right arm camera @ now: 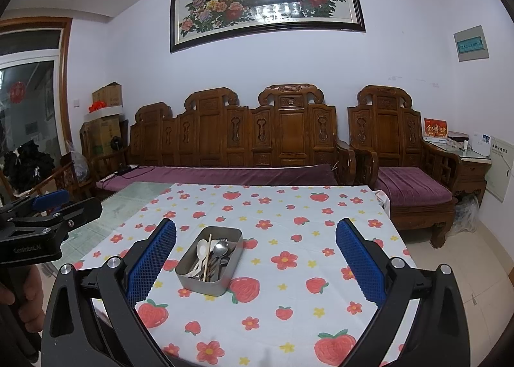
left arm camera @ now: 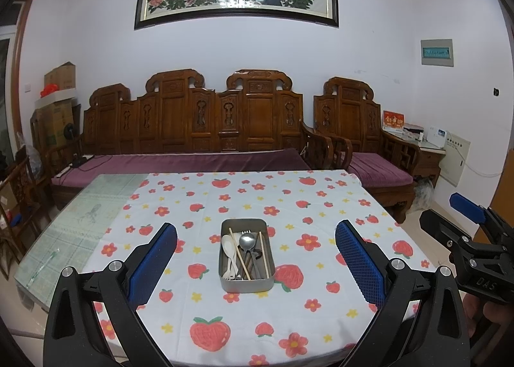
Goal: Organize utensils
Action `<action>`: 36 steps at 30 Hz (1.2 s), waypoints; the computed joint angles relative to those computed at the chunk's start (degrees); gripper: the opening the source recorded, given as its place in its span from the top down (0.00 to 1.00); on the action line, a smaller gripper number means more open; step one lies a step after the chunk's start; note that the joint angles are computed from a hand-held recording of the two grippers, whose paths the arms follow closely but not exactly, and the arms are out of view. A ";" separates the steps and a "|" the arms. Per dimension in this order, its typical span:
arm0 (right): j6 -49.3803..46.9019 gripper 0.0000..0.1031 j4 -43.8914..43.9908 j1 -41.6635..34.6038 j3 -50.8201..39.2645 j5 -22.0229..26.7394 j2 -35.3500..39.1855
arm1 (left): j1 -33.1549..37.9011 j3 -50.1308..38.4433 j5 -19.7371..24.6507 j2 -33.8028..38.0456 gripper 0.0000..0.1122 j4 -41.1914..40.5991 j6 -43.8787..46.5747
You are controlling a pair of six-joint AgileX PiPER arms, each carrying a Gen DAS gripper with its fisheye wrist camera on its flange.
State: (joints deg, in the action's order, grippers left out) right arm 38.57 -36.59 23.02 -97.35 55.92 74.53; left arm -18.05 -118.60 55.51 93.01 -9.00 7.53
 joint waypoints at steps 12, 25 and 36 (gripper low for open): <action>-0.10 0.03 0.11 -0.02 -0.04 0.10 -0.03 | -0.03 0.29 -0.09 -0.15 0.15 0.12 -0.01; 0.39 0.03 -0.44 0.53 0.03 0.40 -0.07 | -0.17 0.79 -0.45 -0.35 0.15 0.31 -0.09; 0.13 0.03 -0.09 0.14 -0.04 0.17 -0.02 | -0.24 0.88 -0.57 -0.39 0.15 0.36 -0.11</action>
